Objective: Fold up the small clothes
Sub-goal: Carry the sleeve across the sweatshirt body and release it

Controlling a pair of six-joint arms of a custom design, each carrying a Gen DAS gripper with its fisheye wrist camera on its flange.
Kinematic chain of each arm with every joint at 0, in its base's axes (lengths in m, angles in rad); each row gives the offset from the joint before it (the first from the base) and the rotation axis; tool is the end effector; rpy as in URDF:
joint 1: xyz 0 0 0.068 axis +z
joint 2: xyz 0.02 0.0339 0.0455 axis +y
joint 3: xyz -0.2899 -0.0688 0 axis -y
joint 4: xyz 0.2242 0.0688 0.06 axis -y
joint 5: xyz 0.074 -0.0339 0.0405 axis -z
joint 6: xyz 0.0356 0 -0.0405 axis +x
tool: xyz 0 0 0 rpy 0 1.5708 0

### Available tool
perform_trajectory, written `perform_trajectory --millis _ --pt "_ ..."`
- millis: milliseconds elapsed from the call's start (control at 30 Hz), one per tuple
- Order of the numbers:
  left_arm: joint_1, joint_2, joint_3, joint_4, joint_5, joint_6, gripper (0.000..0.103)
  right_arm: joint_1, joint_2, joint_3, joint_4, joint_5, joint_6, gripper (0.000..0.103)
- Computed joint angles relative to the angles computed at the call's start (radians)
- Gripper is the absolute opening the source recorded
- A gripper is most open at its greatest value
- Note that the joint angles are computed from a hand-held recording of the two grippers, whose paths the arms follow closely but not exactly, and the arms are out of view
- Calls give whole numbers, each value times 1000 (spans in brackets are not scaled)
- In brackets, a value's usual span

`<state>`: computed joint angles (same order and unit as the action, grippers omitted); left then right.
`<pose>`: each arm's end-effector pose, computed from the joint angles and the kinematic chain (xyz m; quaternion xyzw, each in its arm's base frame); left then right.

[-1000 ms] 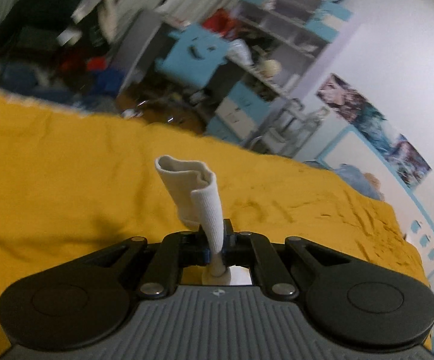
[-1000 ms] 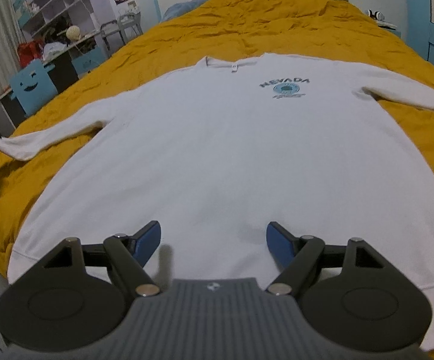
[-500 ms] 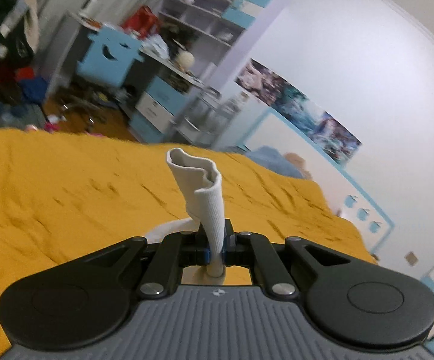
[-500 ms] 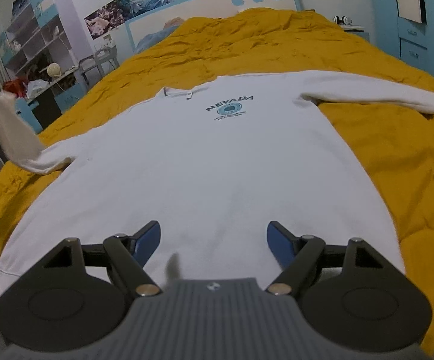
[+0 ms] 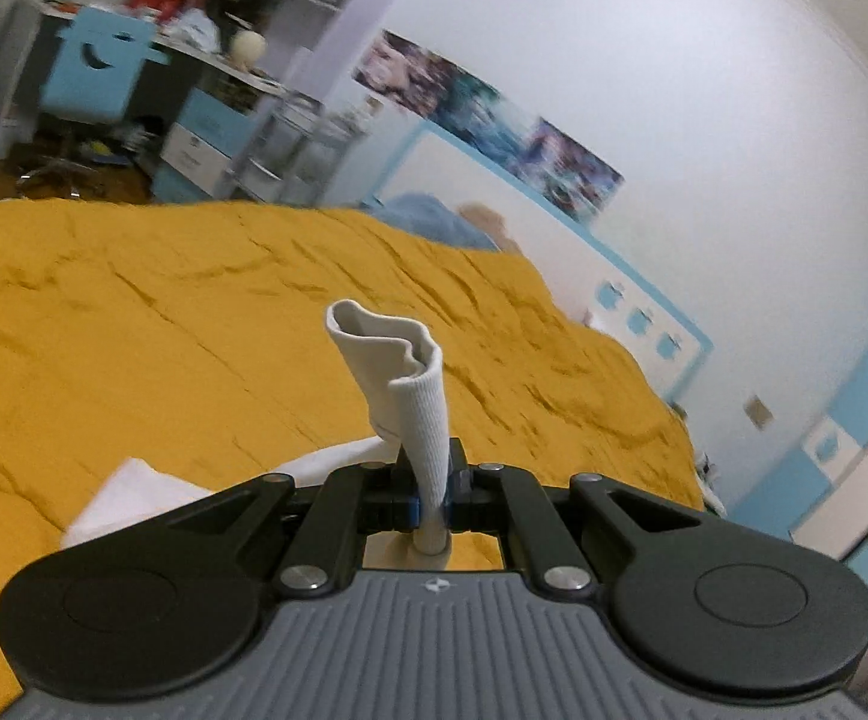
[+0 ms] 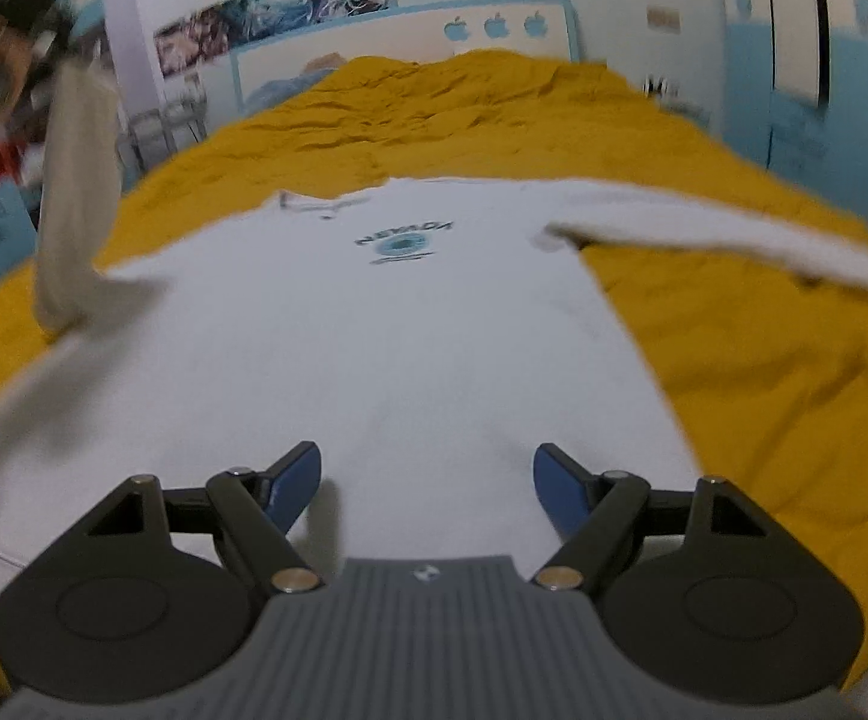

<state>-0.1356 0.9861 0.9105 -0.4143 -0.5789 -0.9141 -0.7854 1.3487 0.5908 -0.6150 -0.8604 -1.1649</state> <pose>0.1807 -0.0050 0.3493 -0.4477 0.7046 -0.0353 0.5494 0.1459 -0.1077 0.1904 -0.2110 0.8804 0.1585 0.3939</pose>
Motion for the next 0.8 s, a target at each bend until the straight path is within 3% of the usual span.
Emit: perform_trajectory --millis 167,333,467,533,567,600,633,700,800 --pt "-146 144 31 41 -45 -67 7 48 -20 -76 145 59 -3 77" --pt "-245 309 106 65 -14 -129 7 36 13 -63 131 55 -17 78" --pt "-339 442 160 66 -84 -144 9 34 34 -53 123 53 -19 78" --pt "-374 505 188 69 -102 -155 18 35 36 -54 127 53 -18 78" --pt "-387 520 179 104 -76 -121 40 34 34 -56 129 52 -20 79" --pt "-391 542 200 124 -30 -66 70 31 35 -58 129 51 -26 79" --pt "-400 531 179 167 41 11 80 32 35 -60 132 51 -25 79" --pt "-428 500 149 227 106 104 81 35 37 -63 140 53 -22 80" --pt "-484 409 109 243 121 174 81 38 25 -76 154 55 -14 80"
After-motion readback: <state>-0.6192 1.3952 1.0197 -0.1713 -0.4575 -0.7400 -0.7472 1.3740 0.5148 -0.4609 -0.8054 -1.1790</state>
